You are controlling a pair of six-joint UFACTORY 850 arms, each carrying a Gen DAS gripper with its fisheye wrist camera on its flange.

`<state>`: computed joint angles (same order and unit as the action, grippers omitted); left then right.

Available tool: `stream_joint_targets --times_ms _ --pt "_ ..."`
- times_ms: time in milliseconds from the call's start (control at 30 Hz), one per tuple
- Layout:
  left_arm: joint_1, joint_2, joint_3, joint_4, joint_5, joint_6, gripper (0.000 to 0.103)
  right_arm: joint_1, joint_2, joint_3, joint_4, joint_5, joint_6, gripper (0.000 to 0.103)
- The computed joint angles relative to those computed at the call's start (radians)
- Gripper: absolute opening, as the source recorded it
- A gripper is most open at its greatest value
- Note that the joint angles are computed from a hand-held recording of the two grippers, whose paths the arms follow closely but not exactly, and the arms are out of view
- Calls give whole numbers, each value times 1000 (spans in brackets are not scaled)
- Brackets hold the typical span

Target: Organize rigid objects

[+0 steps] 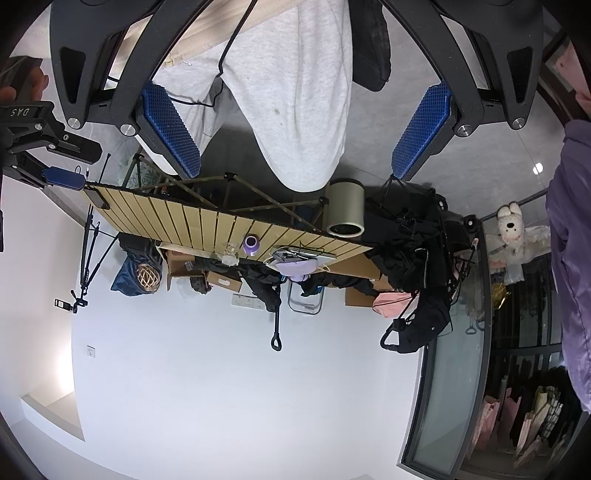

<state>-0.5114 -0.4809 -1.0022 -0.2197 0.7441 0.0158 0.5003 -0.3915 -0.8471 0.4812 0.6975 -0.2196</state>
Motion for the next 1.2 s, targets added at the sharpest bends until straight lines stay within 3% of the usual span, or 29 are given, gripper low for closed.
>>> stream_joint_targets --times_ms 1200 --pt "-5 -12 -5 -8 9 4 103 0 3 2 6 0 -9 88"
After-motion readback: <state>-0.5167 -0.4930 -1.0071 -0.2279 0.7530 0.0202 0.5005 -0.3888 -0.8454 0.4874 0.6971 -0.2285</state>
